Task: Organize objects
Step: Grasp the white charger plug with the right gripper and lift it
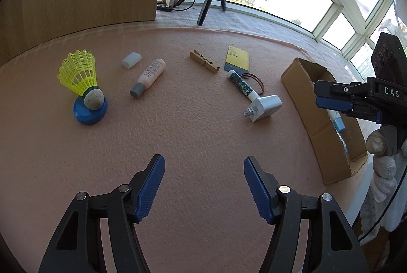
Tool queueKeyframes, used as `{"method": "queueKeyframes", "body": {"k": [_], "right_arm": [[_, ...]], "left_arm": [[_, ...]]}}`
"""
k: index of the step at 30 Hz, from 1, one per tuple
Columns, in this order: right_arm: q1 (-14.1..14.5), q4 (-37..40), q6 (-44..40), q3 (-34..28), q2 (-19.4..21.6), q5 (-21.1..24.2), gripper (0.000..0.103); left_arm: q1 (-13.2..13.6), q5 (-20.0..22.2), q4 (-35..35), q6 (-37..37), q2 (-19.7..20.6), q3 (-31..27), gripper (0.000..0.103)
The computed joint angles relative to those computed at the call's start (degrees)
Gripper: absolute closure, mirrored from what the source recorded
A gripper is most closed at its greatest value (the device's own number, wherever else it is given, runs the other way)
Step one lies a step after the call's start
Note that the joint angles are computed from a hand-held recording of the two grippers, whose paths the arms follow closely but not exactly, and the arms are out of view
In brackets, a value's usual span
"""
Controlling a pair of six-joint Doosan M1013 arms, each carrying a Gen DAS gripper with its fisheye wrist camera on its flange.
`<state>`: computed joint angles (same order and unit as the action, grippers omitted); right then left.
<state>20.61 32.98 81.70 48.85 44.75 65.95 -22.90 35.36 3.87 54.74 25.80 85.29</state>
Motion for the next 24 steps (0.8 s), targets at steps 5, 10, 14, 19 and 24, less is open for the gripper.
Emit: {"method": "queueKeyframes", "body": {"k": [5, 10, 14, 19, 24], "right_arm": [[0.9, -3.1, 2.9, -6.7, 4.2, 3.8, 0.060], [2.0, -7.4, 5.9, -13.7, 8.5, 7.2, 0.063], [2.8, -10.5, 7.1, -17.8, 11.1, 9.3, 0.065], [3.0, -11.7, 7.6, -19.6, 12.5, 11.5, 0.077], [2.8, -10.3, 7.6, -15.4, 10.6, 10.7, 0.079]], "left_arm": [[-0.2, -0.1, -0.3, 0.3, 0.2, -0.2, 0.035], [-0.3, -0.1, 0.1, -0.5, -0.1, 0.2, 0.035], [-0.3, -0.2, 0.2, -1.3, -0.5, 0.9, 0.035], [-0.3, -0.6, 0.2, -1.9, -1.0, 1.6, 0.035], [-0.3, -1.0, 0.1, -1.8, -1.2, 2.0, 0.035]]}}
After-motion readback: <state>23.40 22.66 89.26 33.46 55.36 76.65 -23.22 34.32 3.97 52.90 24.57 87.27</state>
